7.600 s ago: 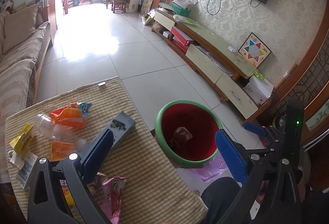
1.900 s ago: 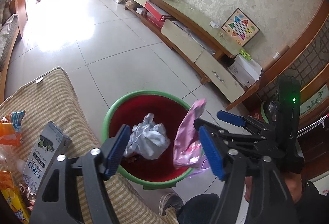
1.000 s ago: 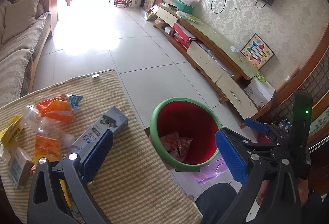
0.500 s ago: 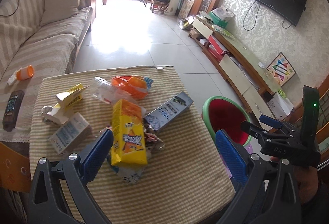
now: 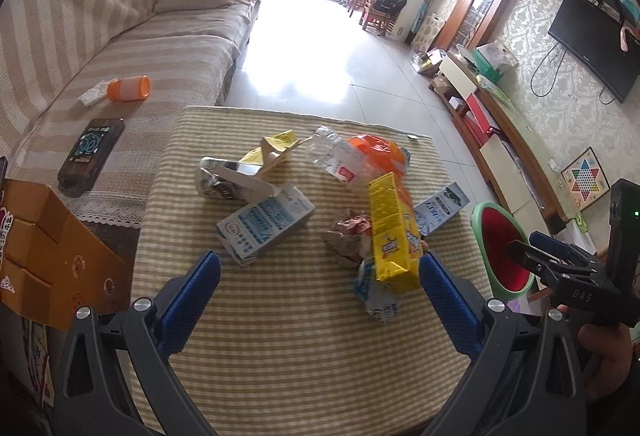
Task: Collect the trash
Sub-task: 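Move both tools back over the table, then grasp the yellow juice carton with the right tool while the left tool grasps the yellow-white box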
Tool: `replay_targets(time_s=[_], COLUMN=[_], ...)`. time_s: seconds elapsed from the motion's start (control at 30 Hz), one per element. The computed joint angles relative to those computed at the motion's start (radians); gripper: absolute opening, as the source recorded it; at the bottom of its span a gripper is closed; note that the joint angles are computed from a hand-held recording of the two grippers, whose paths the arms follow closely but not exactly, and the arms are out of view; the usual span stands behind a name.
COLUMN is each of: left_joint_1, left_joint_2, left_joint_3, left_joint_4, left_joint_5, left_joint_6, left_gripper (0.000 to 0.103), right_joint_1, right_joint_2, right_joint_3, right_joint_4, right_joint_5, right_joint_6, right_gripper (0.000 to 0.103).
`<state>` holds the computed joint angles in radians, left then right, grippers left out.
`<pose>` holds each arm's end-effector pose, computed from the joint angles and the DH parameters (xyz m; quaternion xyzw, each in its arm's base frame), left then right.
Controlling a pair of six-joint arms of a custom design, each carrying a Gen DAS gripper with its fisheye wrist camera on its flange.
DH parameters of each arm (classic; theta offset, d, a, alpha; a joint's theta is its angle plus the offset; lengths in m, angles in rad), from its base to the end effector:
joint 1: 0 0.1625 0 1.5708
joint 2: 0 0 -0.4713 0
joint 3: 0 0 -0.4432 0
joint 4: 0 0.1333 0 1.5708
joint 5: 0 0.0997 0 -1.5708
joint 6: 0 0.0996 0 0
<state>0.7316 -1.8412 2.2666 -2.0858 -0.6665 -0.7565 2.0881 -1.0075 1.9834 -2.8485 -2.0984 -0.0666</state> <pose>-0.1434 -0.4131 0.3814 0.0176 0.8986 -0.3406 0.2759 0.3793 -0.4985 0.1414 0.2372 -0.9253 0.1991 0.2188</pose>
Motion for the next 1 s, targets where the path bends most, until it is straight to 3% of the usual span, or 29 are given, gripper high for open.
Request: replay_targets(time_s=[0.33,0.53,1.0], left_joint_1=[0.098,0.172,0.326], left_joint_2=[0.029,0.129,0.354], left_joint_3=[-0.032,-0.085,-0.226], left_joint_4=[-0.088,-0.137,-0.250], left_joint_5=[0.005,0.022,-0.029], left_joint_6=[0.150,0.273,0.506], left_gripper=[0.095,0.095,0.095], right_joint_1=[0.013,0.003,-0.031], right_joint_2=[0.090,0.144,0.250], right_joint_3=[-0.046,-0.088,-0.193], right_joint_4=[0.038,0.052,0.095], right_joint_5=[0.018,0.029,0.036], right_joint_6=[0.054,0.078,0.146], right_gripper=[0.098,0.098,0.095])
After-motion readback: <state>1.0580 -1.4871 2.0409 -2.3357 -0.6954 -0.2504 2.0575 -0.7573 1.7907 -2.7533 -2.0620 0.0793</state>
